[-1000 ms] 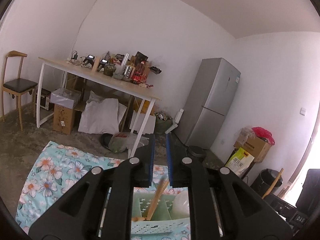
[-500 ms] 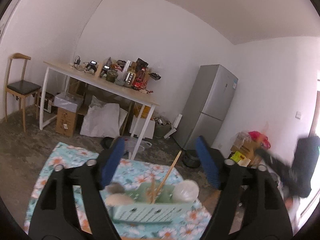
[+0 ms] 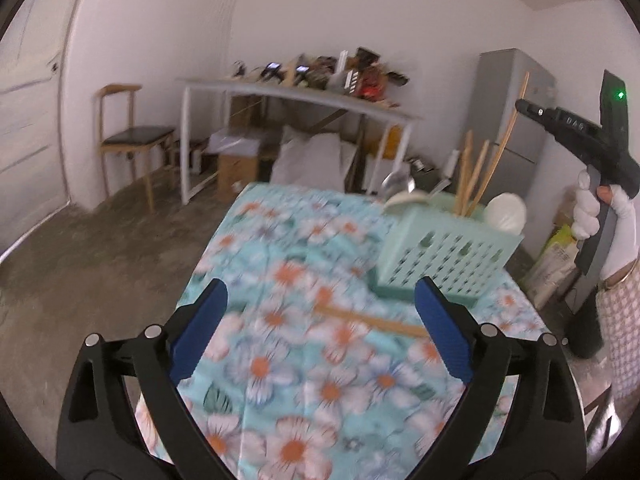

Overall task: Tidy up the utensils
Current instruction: 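Lower the right gripper's chopstick into the caddy and open the right gripper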

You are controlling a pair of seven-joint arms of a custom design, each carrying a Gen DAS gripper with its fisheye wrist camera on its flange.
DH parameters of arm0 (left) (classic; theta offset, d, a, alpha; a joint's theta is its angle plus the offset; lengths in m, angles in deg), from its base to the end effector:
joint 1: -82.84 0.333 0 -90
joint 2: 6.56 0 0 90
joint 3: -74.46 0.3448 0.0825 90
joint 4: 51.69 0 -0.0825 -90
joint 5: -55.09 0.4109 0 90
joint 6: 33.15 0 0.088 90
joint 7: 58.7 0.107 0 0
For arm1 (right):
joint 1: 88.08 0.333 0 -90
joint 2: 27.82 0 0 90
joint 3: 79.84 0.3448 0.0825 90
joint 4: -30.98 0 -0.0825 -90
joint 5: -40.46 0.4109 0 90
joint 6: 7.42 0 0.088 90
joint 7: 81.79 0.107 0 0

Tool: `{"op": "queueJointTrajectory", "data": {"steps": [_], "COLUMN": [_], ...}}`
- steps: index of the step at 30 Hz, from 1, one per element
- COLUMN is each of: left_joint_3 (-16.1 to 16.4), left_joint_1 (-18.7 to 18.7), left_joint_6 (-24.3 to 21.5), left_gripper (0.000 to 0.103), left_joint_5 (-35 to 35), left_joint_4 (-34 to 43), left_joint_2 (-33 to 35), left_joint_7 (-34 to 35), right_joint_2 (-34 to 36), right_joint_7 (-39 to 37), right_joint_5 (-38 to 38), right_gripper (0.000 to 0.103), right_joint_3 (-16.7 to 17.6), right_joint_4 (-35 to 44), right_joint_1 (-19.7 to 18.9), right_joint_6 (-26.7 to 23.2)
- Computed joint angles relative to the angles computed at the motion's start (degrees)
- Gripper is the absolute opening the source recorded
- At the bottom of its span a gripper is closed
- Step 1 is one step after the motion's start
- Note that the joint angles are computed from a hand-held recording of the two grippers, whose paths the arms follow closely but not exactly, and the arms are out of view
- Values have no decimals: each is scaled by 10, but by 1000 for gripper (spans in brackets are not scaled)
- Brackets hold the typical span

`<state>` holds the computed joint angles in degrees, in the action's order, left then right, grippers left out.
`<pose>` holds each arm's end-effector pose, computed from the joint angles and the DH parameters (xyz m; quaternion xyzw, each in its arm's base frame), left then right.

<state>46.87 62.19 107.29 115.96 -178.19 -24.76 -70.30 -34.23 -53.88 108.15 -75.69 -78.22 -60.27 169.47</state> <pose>0.3335 -0.4091 0.5717 -0.6684 0.5376 -0.4081 0.3127 0.5295 0.2438 0.6804 -0.6789 0.4001 -0.2573 0.5594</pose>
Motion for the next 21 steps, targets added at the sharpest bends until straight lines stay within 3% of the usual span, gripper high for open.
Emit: {"op": "queueJointTrajectory", "data": {"steps": [3, 6, 9, 16, 19, 21], "left_joint_3": [2, 1, 2, 11, 20, 29], "left_joint_1": [-1, 1, -1, -7, -11, -11], "left_joint_6": [2, 9, 14, 35, 51, 77], "left_gripper": [92, 92, 92, 92, 92, 92], "left_joint_5": [-7, -4, -4, -7, -18, -27], "left_joint_4": [-9, -6, 1, 18, 24, 25], "left_joint_2": [-3, 3, 12, 41, 57, 67], "left_joint_7": [-11, -15, -6, -13, -6, -9], "right_joint_2": [8, -4, -25, -111, -144, -157], "right_joint_7": [133, 151, 120, -25, 14, 93], "right_joint_5": [-127, -147, -115, 43, 33, -22], "right_gripper": [7, 8, 25, 27, 29, 29], "right_joint_3": [17, 13, -11, -103, -82, -49], "right_joint_4": [-18, -31, -44, -100, -157, -204], "right_joint_1": [-27, -22, 8, 119, 90, 49], "right_joint_6": [-7, 8, 35, 38, -8, -37]}}
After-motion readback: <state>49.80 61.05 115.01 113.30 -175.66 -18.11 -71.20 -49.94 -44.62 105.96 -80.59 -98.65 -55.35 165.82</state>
